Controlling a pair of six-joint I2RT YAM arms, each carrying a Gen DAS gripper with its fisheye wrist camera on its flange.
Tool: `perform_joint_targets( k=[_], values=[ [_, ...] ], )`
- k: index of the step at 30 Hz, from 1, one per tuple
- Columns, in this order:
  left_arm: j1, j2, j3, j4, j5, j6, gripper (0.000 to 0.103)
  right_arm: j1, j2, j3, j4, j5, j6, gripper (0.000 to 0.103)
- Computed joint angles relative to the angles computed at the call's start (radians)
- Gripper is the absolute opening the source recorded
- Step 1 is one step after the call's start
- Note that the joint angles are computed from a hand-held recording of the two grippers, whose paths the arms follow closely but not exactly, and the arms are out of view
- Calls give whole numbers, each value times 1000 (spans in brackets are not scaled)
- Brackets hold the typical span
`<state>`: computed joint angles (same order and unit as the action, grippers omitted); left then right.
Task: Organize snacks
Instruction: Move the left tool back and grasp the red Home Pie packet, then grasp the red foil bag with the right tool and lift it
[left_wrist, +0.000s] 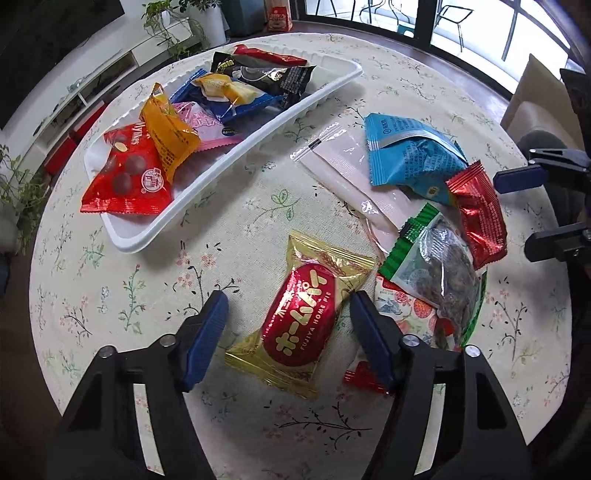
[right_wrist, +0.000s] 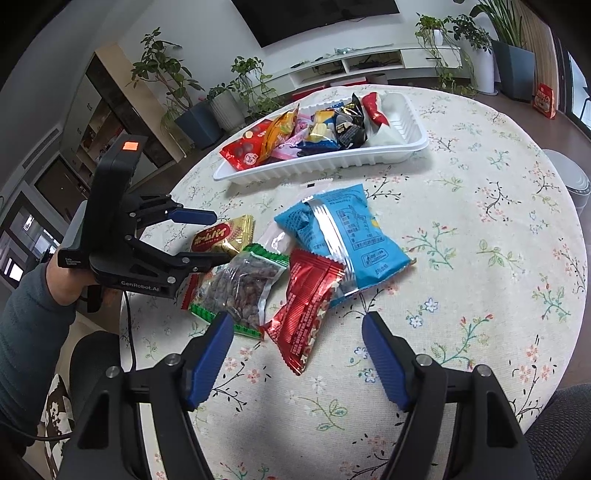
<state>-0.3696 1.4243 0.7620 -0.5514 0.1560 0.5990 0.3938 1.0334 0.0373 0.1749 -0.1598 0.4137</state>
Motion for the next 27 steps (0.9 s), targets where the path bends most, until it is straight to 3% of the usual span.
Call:
perform_joint_targets(
  k=[7, 19, 27],
  values=[
    [-22, -10, 0, -45, 19, -2, 36, 3, 3, 1, -4, 6, 5, 75],
    [-72, -55, -18, -70, -26, -82, 31, 34, 41, 49, -35, 57, 21, 70],
    [61, -245, -118, -85, 108, -155, 30, 56, 137, 97, -23, 83, 65, 60]
  ],
)
